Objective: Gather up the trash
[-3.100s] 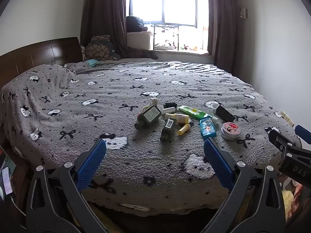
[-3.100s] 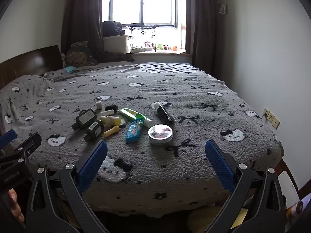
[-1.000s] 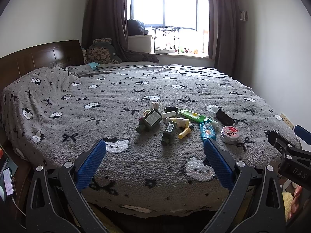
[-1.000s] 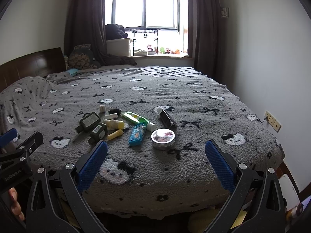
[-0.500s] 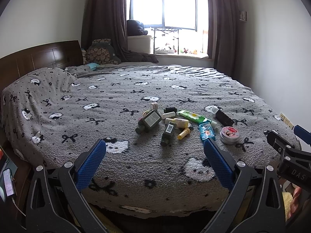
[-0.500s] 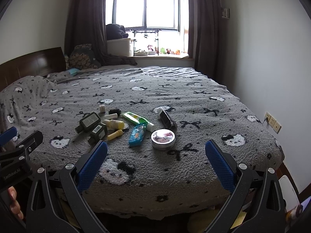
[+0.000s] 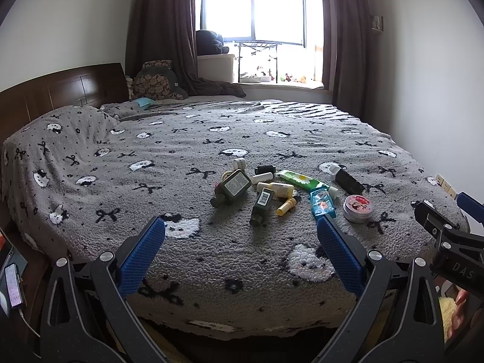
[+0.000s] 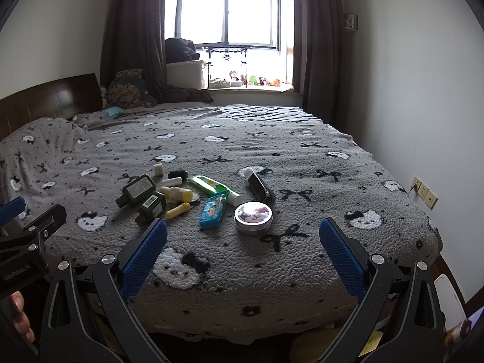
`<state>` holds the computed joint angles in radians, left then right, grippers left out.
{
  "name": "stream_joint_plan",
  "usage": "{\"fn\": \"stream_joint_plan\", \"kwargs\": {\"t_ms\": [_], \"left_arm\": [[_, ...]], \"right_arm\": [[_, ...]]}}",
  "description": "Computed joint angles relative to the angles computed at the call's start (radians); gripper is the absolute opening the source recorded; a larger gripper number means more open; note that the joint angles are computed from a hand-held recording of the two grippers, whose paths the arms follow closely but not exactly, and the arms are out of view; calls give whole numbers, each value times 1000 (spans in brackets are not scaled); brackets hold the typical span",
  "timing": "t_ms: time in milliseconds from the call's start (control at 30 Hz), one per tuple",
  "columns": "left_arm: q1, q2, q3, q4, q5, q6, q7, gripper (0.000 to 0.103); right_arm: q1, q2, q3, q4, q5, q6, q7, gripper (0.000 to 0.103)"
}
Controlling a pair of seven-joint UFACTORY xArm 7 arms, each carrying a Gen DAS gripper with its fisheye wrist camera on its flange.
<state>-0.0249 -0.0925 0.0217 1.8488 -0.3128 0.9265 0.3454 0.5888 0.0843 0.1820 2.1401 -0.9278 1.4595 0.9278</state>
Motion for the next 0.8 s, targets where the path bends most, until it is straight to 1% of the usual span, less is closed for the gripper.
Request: {"fn": "stream_joint_plan", "kwargs": {"t_ms": [133, 267, 367, 467, 533, 667, 767, 800], "left_arm": [[2, 3, 4, -18, -18, -4, 6, 95], [4, 2, 5, -59, -33, -27, 22, 95], [2, 9, 3, -87, -39, -40, 46, 95], [2, 27, -1, -101, -36, -44, 67, 95], [3, 42, -3, -108, -41, -42, 85, 95], [7, 77, -14, -110, -15, -39, 72, 95], [9, 117, -24, -90, -19, -18, 79, 95], [8, 131, -29, -84, -16, -18, 78, 95]], "right_arm": [[-36, -49, 0, -82, 54, -68, 23, 100], [-109, -111, 10, -187, 151, -158, 65, 100], [-149, -123, 29, -231, 158, -166, 70, 100], [-184, -132, 29, -277, 198, -189, 52, 100], [-205, -140, 27, -314, 217, -206, 59, 100], [-241, -141, 20, -359, 267, -240, 55, 100], [-261, -130, 10, -376, 297, -254, 59, 100], [-268, -132, 4, -389, 310, -273, 64, 100]]}}
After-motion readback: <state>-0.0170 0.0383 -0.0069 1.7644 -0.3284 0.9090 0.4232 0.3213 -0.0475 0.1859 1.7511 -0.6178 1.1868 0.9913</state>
